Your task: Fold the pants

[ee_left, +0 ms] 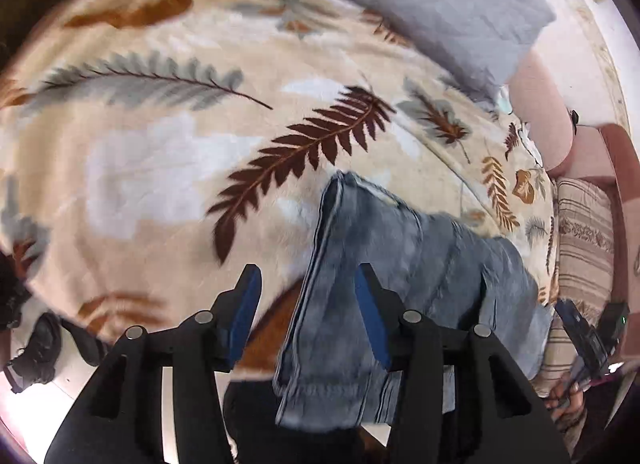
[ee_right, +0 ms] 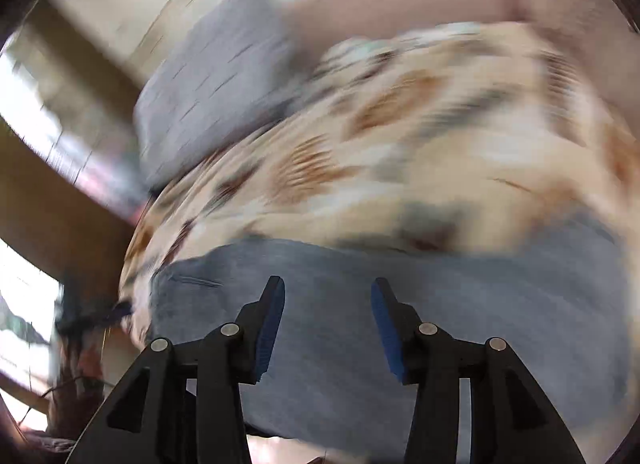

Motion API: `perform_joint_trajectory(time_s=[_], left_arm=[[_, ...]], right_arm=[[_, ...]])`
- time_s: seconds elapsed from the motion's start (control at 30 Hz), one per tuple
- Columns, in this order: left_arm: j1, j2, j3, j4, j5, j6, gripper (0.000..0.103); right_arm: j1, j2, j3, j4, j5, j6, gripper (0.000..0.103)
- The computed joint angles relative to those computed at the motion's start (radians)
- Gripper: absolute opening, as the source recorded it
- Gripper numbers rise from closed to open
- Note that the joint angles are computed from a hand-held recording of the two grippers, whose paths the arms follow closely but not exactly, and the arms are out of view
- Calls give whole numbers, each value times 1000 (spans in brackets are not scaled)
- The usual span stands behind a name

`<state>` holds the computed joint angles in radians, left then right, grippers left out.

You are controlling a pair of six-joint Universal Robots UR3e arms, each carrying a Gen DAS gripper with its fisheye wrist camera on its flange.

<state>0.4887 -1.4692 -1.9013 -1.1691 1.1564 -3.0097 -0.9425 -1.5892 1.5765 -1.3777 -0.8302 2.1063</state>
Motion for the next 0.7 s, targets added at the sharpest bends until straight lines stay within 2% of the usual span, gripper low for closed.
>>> perform_joint_trajectory(time_s=[0.07, 0.1, 0.17, 0.2, 0.23, 0.27, 0.33, 0.37, 0.4, 0.43, 0.47, 0.5, 0.53, 0.57, 0.63, 0.7], left_arm=[[-6, -77, 48, 0, -12, -16, 47], [-1, -116, 72, -9, -35, -9, 48], [2, -155, 93, -22, -67, -1, 52], [8, -172, 96, -39, -101, 18, 57], [14, -190, 105, -70, -138, 44, 58], [20, -199, 107, -100, -172, 71, 58], [25, -176, 97, -137, -223, 126, 55], [20, -160, 95, -128, -223, 129, 54], [18, -136, 84, -109, -238, 133, 53], [15, -125, 77, -80, -243, 126, 53], [3, -135, 82, -42, -231, 105, 53], [-31, -166, 95, 24, -187, 60, 53], [-54, -196, 112, 48, -147, 33, 53], [-77, -231, 132, 69, -111, 6, 53], [-80, -257, 132, 100, -108, -41, 50], [-62, -237, 127, 86, -109, -57, 46]], right_arm=[[170, 86, -22, -179, -14, 153, 47], [263, 172, -79, -248, -35, 225, 50], [377, 293, -176, -316, -89, 333, 50], [432, 365, -238, -323, -120, 362, 54], [479, 432, -294, -308, -148, 379, 57], [490, 458, -313, -244, -182, 342, 56], [518, 435, -247, -275, -211, 290, 9], [551, 365, -167, -383, -255, 273, 8], [564, 310, -123, -441, -256, 252, 5], [562, 288, -120, -466, -228, 254, 4], [539, 240, -76, -551, -183, 267, 1], [536, 232, -53, -623, -181, 290, 1], [555, 259, -44, -711, -239, 332, 1], [572, 289, -54, -733, -288, 354, 0], [613, 380, -74, -776, -412, 410, 0], [585, 380, -55, -766, -395, 435, 1]])
